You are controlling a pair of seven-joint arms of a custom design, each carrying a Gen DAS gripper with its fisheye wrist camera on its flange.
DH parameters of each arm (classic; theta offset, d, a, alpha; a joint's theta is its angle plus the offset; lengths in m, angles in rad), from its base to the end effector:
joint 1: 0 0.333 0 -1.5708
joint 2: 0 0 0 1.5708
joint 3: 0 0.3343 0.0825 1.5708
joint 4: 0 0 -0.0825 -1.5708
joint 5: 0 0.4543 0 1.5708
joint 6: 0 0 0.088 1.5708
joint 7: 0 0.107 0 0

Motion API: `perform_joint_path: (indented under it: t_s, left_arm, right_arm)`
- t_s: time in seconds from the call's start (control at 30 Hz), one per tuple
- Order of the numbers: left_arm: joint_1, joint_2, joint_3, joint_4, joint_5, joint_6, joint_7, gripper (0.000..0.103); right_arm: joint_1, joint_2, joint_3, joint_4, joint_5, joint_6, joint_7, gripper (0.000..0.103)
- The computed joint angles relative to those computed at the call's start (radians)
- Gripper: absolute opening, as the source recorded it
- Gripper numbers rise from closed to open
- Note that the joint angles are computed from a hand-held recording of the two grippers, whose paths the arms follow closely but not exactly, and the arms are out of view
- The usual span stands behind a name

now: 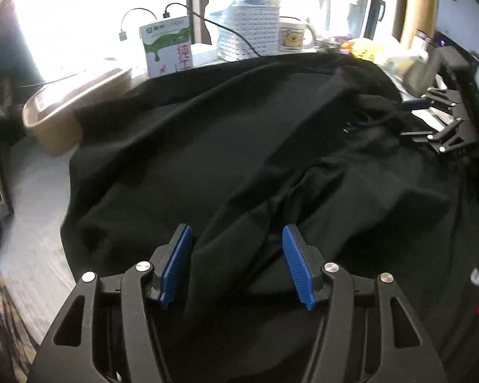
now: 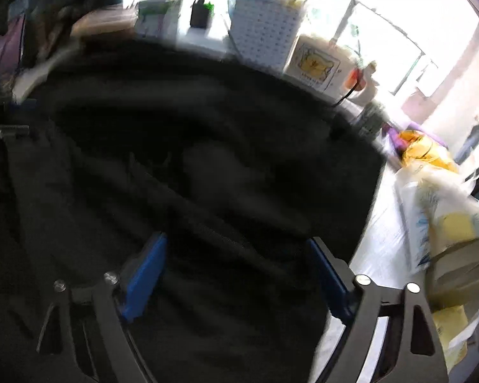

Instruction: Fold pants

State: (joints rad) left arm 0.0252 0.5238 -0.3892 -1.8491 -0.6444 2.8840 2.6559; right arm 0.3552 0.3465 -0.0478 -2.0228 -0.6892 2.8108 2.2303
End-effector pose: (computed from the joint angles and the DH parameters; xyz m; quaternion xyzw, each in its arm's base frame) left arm 0.7076 -0.2065 0.2723 -0.3710 0.8659 -0.3157 0.1135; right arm 0.6427 0.2376 0.2845 -0.7629 0.5852 -0.2366 0.1402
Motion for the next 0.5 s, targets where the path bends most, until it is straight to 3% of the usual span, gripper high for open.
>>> perform_joint_path:
  t_s: [0.1,0.33,0.4,0.5]
  left_arm:
    - [0.056,-0.012,-0.04,-0.017,-0.056,-0.036,0.056,0.059]
    - [0.037,-0.055,-0.007,-0.065,-0.074,-0.022,0.114,0.059]
    - [0.041,-0.069,-0.005,-0.077,-0.092,-0.015,0.118,0.059]
    - [0.103,-0.106,-0.06,-0.103,-0.213,-0.026,0.21,0.059]
  right_arm:
    - [-0.02,-0.048,0.019,-0.057,0.044,0.007,-0.019,0.086]
    - [-0.028,-0.115,0.037,-0.117,0.052,-0.026,-0.029,0.086]
    - [-0.007,-0.13,0.023,-0.122,-0.013,-0.045,0.03,0.086]
    - [0.021,-0.206,-0.011,-0.174,-0.238,-0.018,0.25,0.086]
